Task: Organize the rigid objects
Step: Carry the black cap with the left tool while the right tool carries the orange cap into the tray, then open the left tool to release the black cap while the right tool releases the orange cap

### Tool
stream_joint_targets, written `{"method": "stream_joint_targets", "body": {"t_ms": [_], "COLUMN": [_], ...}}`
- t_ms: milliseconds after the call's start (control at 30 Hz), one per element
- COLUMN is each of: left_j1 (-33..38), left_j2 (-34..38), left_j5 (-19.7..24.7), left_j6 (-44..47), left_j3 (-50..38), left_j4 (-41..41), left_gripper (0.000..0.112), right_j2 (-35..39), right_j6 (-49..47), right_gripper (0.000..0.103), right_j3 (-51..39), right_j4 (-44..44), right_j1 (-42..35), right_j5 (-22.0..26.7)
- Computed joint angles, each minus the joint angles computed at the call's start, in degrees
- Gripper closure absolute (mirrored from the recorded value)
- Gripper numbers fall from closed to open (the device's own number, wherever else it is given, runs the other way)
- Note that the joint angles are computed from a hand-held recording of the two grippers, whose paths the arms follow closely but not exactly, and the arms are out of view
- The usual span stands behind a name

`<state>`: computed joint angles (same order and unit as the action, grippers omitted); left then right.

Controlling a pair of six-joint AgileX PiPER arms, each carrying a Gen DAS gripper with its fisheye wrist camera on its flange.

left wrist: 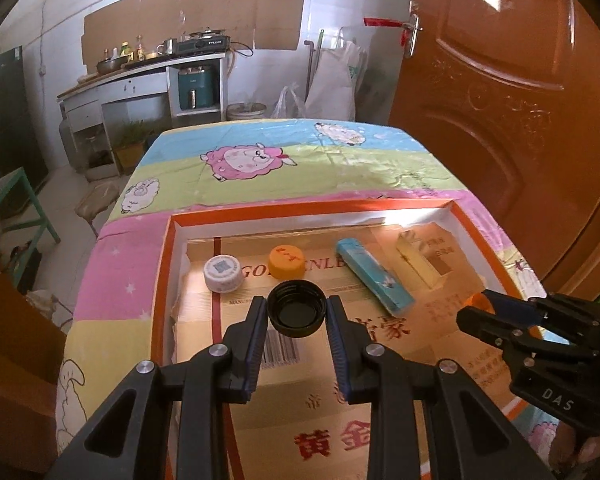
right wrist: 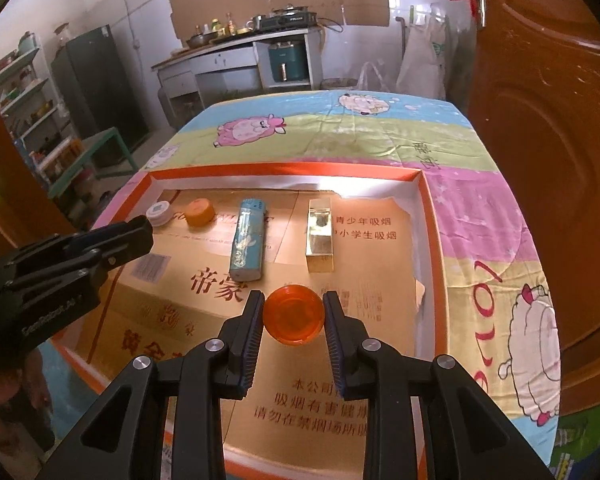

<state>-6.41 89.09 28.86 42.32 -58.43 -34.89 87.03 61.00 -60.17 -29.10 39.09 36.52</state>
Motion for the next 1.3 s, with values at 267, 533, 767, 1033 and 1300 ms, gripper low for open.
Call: {"method": "stream_joint_targets", "body": {"t_ms": [267, 533, 767, 1033, 1300], "left_j1": [-0.85, -1.51, -1.32, -0.70, -0.22], "left_j2": [3.23, 5.52, 6.82, 6.54, 5.87], "left_j5": [-0.19, -0.41, -0.78, -0.88, -0.36], "left_j6": [-2.39, -4.76, -3.91, -0.85, -0.55], "left_j3": [-1.97, -3.16, -2.96, -2.32, -2.15], "left_j4": [3.22, 6.35, 5.72, 2.48, 1.64], "left_gripper": [0.082, 0.082, 0.082, 0.071, 0.064], "right_j2": [2.61, 3.99, 4.60, 4.70, 4.43], "right_j6": [-3.34, -4.91, -4.43, -3.48, -3.03], "right_gripper": [0.073, 0.073, 0.072, 0.066, 0.061], "right_j3": [-1.09, -1.57, -1.42, -1.25, -1.05], "right_j4": [3.20, 4.66, 4.14, 3.27, 3.22], "right_j1": [-2.01, -2.83, -3.10, -2.91, -2.91], "right_j5": [-1.51, -2.35, -2.88, -2.86, -3.01]}}
